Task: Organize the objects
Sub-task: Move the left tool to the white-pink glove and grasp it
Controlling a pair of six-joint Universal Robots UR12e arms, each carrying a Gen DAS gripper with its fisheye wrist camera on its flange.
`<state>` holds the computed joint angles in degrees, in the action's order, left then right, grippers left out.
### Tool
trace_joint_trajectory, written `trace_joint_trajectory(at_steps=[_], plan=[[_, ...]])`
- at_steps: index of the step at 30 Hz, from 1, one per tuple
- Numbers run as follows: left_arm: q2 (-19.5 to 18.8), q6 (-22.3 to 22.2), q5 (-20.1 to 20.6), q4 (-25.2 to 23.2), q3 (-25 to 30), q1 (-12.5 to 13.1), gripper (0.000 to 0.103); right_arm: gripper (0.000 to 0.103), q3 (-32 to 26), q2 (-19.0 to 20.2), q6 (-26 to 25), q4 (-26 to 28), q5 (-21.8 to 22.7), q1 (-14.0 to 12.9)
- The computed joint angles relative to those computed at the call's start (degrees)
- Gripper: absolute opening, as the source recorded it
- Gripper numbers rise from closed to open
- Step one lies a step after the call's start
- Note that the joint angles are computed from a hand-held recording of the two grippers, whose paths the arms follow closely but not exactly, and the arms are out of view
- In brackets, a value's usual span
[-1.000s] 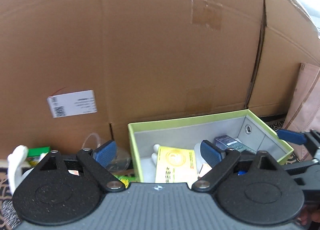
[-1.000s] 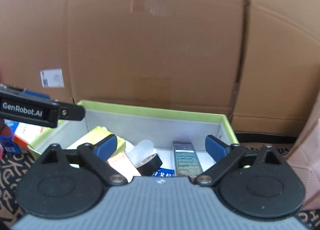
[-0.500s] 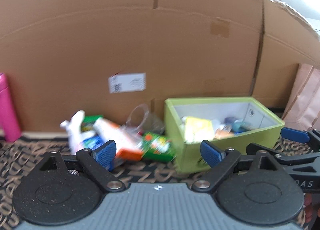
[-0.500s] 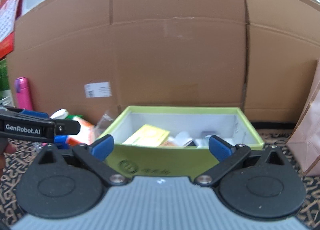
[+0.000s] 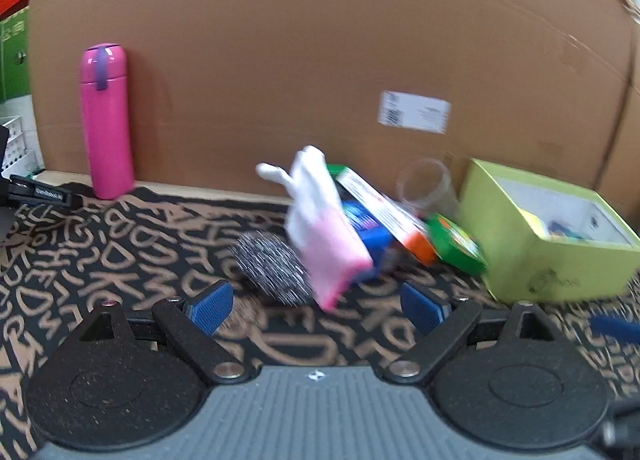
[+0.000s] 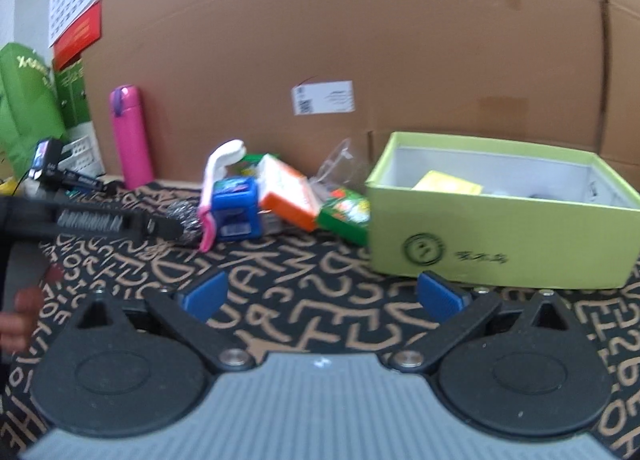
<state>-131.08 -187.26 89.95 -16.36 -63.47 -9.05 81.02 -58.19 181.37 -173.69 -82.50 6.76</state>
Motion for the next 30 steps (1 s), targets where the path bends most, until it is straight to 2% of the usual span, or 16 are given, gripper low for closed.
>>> trace_joint_trajectory(at_steps=[5,8,9,10,11,12,13,14,19,21,23,24,26,27,28,30], plan=[[-4.6,-2.1,-0.6,-3.0,8.4,0.8,0.091,0.103,-0.4,0.2,-0.5,0.7,-1.0,0.7],[-7.7,-2.9,-2.0,-9.0,14.8,1.0,0.082,0.102,-0.7,0.4,-0.1,1.2,-1.1,0.9],[-8.6,-3.1,-2.7,-11.2,16.7,1.1,0.071,0.101,-0.9,0.5,0.0,1.4,-1.3,1.0],[-9.3,-3.4,-3.3,-13.5,18.3,1.2,0.051,0.1,-1.0,0.6,0.0,1.6,-1.3,1.0],[-9.6,-3.7,-4.5,-14.5,19.0,1.5,0.045,0.099,-1.3,0.8,-0.1,2.0,-1.1,1.1],[-9.4,-4.4,-7.0,-13.5,18.3,1.9,0.025,0.096,-1.5,0.9,-0.2,2.2,-0.8,1.1],[-8.8,-4.3,-8.8,-14.2,17.7,2.2,0.012,0.093,-1.8,1.1,-0.4,2.5,-0.4,1.1],[-7.8,-3.8,-10.4,-14.0,16.4,2.5,0.012,0.091,-2.2,1.4,-0.7,2.9,-0.2,1.2],[-0.9,1.7,-15.8,-6.1,4.9,3.5,0.012,0.072,-6.3,4.0,-2.2,6.2,2.1,1.6],[1.6,3.3,-17.4,-4.3,0.5,3.9,0.012,0.069,-8.6,5.5,-2.5,7.3,3.4,1.8],[3.0,4.3,-17.0,-3.8,-1.9,4.1,0.012,0.069,-11.0,7.1,-3.8,7.6,3.7,2.2],[3.2,4.5,-16.4,-3.7,-2.4,4.2,0.012,0.065,-12.1,7.8,-4.6,8.1,3.2,2.5],[2.4,2.4,-14.1,-2.2,-1.7,4.0,0.015,0.062,-14.6,9.3,-5.6,9.8,2.1,3.1],[1.7,1.3,-12.9,-1.6,-0.9,3.9,0.027,0.062,-15.3,9.7,-5.5,10.1,2.0,3.3],[0.9,0.4,-12.4,-1.5,0.3,3.8,0.044,0.062,-15.7,9.9,-5.3,10.3,2.1,3.4],[-1.0,-1.0,-12.4,-1.8,3.1,3.8,0.06,0.062,-15.8,10.1,-5.5,9.7,2.3,3.5]])
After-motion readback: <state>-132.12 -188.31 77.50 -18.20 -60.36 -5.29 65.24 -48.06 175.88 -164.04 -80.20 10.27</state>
